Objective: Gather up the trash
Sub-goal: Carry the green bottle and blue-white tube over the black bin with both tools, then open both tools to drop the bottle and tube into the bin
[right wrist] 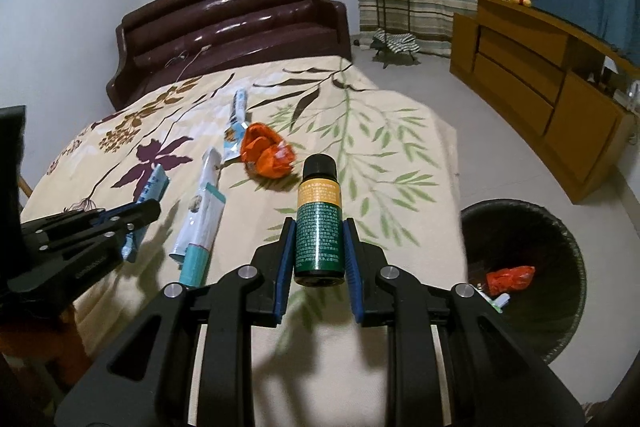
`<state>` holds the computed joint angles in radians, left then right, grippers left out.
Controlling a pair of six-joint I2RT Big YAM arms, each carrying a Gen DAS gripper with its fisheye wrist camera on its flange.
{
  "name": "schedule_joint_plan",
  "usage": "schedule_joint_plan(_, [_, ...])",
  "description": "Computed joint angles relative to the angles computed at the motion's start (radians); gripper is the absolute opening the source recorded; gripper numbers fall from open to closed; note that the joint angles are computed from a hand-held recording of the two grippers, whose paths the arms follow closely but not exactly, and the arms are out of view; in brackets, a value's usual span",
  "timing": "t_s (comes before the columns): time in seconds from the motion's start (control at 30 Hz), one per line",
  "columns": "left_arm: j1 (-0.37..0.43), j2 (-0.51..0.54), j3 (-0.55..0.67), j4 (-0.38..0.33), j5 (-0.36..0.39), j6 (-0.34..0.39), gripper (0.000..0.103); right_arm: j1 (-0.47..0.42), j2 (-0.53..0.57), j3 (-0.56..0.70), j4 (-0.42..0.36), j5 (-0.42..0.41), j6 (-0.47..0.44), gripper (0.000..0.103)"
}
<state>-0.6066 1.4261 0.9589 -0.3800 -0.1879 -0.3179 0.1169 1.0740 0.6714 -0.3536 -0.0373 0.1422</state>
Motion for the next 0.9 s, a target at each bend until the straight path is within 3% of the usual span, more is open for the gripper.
schedule_joint_plan(0.27, [-0.074, 0.004, 0.043, 0.05, 0.001, 0.029, 0.01, -0.089, -0.086, -0.033, 0.0, 0.045, -0.03, 0.023])
schedule_joint_plan(0.57, [-0.18, 0.092, 0.141, 0.109, 0.025, 0.06, 0.01, -0.271, -0.154, -0.073, -0.001, 0.054, -0.075, 0.023])
schedule_joint_plan(0.9, [-0.269, 0.215, 0.274, 0.097, 0.035, 0.086, 0.01, -0.455, -0.161, -0.107, 0.045, 0.016, -0.13, 0.023])
